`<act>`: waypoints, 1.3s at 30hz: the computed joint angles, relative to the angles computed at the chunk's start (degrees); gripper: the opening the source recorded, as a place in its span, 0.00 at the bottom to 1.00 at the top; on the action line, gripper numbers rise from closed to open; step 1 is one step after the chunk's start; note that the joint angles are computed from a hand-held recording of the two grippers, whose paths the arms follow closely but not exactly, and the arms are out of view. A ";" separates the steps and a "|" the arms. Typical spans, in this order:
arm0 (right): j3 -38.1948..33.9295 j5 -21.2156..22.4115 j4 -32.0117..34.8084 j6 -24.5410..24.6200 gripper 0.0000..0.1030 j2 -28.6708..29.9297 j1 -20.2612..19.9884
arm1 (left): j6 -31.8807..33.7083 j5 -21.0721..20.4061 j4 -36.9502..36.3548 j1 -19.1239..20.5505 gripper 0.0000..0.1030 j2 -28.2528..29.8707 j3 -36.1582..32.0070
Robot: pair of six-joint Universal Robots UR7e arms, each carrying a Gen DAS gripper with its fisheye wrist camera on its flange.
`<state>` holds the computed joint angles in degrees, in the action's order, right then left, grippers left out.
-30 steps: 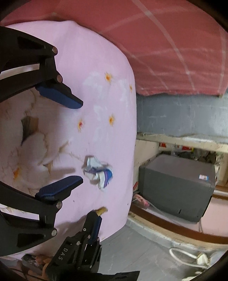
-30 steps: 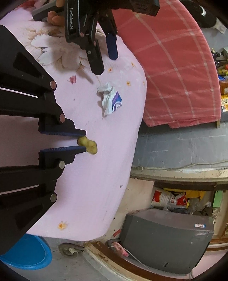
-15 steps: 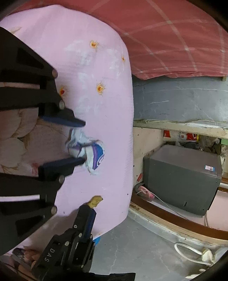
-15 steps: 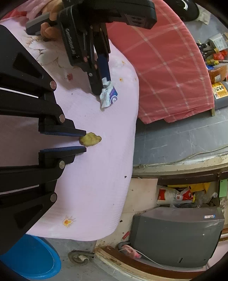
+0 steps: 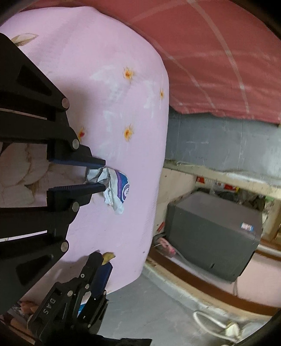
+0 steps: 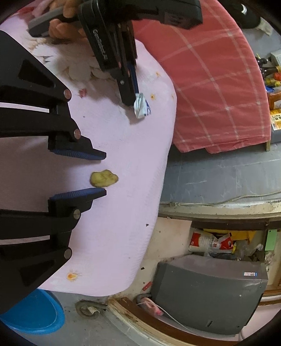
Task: Collect trash
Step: 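Lift both items and carry both tools over the blue bucket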
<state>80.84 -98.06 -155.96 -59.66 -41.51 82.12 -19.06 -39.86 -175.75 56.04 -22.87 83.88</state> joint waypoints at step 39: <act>28.40 35.36 -29.18 -3.14 0.12 -25.51 -11.34 | 22.41 3.54 -39.24 -16.10 0.04 9.36 -1.72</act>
<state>109.25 -62.71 -185.14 -62.81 -67.02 70.79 3.35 -36.32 -214.99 39.93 -13.50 82.16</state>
